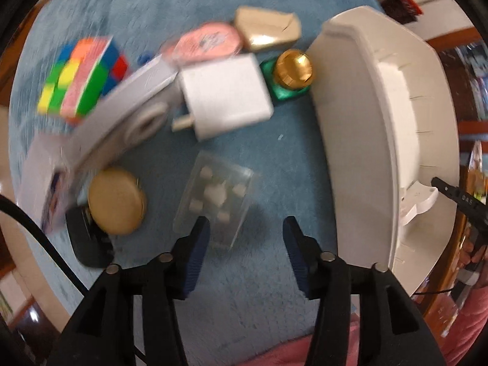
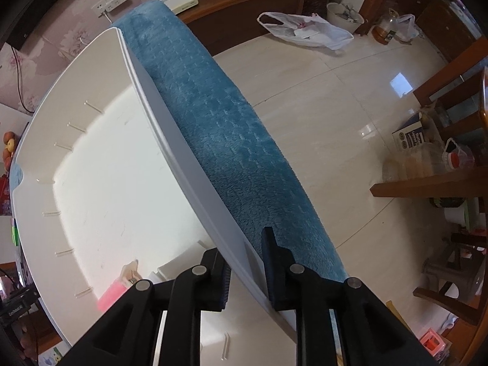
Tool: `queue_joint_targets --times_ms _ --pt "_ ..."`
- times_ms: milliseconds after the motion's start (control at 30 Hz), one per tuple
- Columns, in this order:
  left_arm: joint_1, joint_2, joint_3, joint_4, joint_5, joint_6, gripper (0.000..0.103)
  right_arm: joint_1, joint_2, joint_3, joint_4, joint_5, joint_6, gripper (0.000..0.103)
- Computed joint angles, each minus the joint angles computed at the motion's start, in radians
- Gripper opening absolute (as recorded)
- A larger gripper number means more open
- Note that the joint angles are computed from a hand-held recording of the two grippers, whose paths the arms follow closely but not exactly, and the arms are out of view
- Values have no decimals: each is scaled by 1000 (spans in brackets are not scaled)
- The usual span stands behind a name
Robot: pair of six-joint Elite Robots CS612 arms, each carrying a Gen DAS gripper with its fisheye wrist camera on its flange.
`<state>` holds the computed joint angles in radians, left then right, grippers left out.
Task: Organize rigid objects
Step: 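Move the left gripper toward the clear plastic box with white shapes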
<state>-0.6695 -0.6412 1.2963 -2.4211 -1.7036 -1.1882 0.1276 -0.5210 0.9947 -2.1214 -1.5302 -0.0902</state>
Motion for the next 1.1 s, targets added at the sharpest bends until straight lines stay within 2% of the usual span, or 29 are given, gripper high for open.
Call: queue_joint_targets --times_ms 67,200,300,433,700,833,1100 --pt "-2 7 -31 73 26 43 55 0 -3 5 -6 2 7 21" --pt "-2 17 -59 112 45 83 55 1 -13 20 -12 4 15 21" --pt "1 19 -66 111 42 95 55 0 -13 18 -9 7 16 21" --pt "10 21 -60 62 -4 110 55 -2 -13 17 -7 14 18 21" --pt "5 36 -95 97 -17 175 70 -7 -12 21 -12 30 20 21" --pt "3 46 -125 129 -24 173 73 -9 -13 22 -14 35 20 21" --pt "17 16 -57 51 -72 101 73 -12 -16 33 -28 45 18 21"
